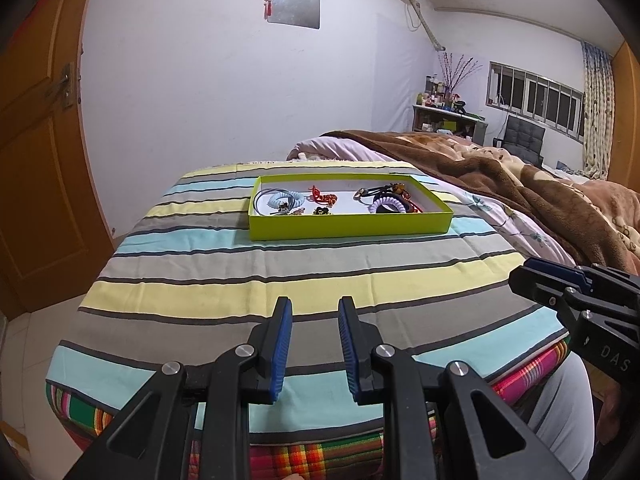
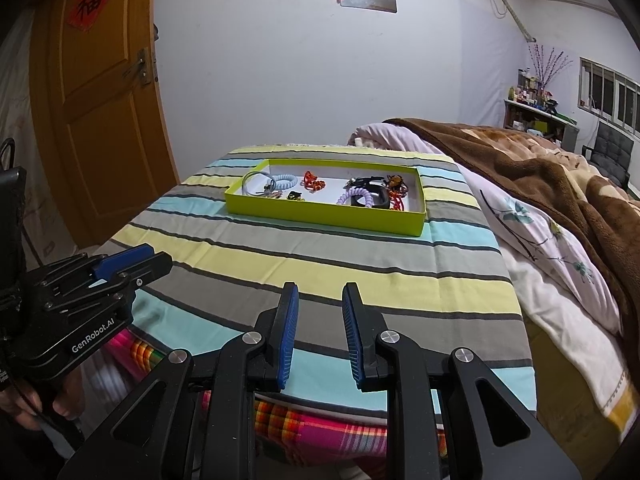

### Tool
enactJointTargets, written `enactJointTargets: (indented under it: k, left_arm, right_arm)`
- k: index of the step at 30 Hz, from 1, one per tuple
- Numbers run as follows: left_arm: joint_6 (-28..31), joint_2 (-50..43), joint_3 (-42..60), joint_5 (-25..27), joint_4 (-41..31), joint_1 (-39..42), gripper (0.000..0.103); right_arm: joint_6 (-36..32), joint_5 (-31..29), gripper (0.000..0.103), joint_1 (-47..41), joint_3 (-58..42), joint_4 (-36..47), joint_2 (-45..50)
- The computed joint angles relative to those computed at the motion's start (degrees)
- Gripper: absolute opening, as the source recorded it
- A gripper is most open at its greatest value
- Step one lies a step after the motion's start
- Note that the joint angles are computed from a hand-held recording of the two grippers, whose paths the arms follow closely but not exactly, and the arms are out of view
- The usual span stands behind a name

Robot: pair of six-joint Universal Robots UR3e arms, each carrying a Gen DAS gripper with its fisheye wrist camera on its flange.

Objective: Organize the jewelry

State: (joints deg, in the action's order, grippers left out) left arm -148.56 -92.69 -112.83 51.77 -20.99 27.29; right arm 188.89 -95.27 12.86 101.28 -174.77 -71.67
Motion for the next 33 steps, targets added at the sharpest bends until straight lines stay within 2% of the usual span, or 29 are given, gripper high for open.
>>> enactJointTargets:
  k: [33]
  left_arm:
    - [-1.1, -0.6, -0.7, 2.3, 2.7, -1.1, 0.023]
  right_arm:
    - [-0.1, 0.2, 0.023, 0.0, -1.3, 1.0, 0.6]
